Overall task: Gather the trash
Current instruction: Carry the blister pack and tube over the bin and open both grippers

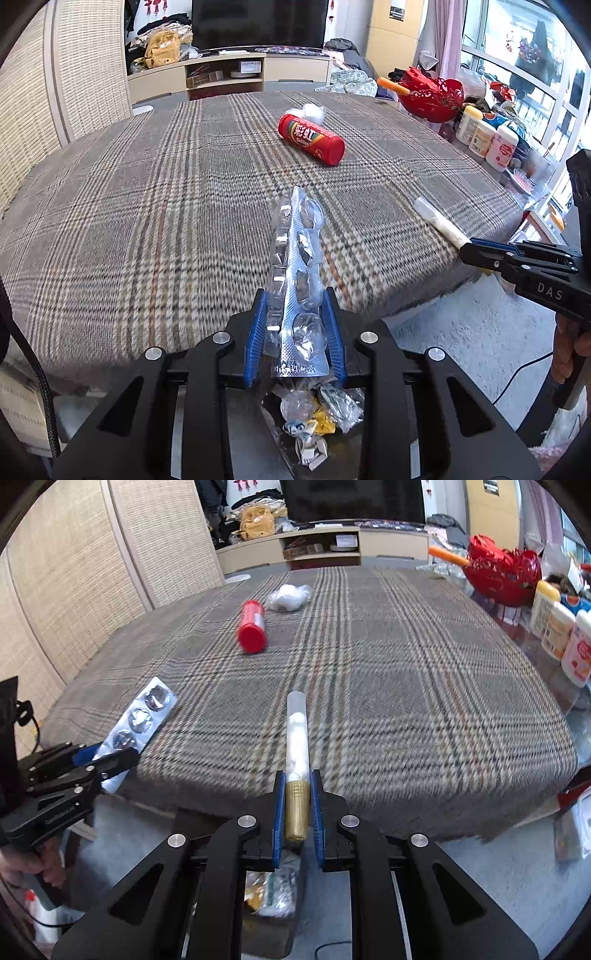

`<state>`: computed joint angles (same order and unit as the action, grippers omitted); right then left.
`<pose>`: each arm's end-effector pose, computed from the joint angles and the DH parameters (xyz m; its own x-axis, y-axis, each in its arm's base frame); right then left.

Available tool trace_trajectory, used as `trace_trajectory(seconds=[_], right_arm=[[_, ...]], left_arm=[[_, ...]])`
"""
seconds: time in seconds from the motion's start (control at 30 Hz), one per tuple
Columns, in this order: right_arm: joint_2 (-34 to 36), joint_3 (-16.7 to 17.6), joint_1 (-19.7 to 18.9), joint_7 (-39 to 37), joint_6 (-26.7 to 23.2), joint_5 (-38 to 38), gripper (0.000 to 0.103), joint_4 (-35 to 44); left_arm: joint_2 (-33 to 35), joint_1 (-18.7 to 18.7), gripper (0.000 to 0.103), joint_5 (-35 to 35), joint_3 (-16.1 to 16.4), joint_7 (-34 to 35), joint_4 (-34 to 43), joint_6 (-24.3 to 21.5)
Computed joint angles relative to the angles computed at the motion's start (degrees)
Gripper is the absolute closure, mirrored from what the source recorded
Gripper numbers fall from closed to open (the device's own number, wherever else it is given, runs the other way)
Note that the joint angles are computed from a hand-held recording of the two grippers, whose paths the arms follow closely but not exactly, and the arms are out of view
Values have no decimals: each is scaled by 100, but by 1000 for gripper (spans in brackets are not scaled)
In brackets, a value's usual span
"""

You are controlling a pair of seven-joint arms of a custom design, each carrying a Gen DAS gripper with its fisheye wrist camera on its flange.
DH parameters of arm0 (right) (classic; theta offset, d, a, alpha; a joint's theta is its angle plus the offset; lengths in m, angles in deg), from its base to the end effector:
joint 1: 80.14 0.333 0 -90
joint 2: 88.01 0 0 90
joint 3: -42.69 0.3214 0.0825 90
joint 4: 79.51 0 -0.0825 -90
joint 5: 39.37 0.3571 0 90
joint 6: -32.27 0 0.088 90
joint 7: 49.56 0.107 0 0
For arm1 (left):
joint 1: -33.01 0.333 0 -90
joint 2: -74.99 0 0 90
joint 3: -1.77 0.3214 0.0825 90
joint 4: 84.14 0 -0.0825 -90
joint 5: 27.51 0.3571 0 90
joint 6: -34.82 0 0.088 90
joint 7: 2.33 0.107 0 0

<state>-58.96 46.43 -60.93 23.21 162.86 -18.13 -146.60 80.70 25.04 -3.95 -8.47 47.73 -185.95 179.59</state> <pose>0.6697 0.2780 0.5817 0.5550 -0.8023 -0.2196 -0.7216 -0.3329 -0.6071 0.5832 -0.1909 0.5841 0.1013 -0.9923 0.0714 -0.7464 -0.1233 -0.6540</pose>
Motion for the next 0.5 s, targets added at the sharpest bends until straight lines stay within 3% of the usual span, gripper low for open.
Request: trace_trajectory(seconds=[0.23, 0.5], right_arm=[[-762, 119, -48, -368, 69, 318, 89, -1148], [-897, 131, -13, -546, -325, 396, 89, -1517]], left_arm=[[-589, -48, 74, -375, -56, -38, -720, 14], [-1040, -203, 74, -573, -59, -123, -1386, -85]])
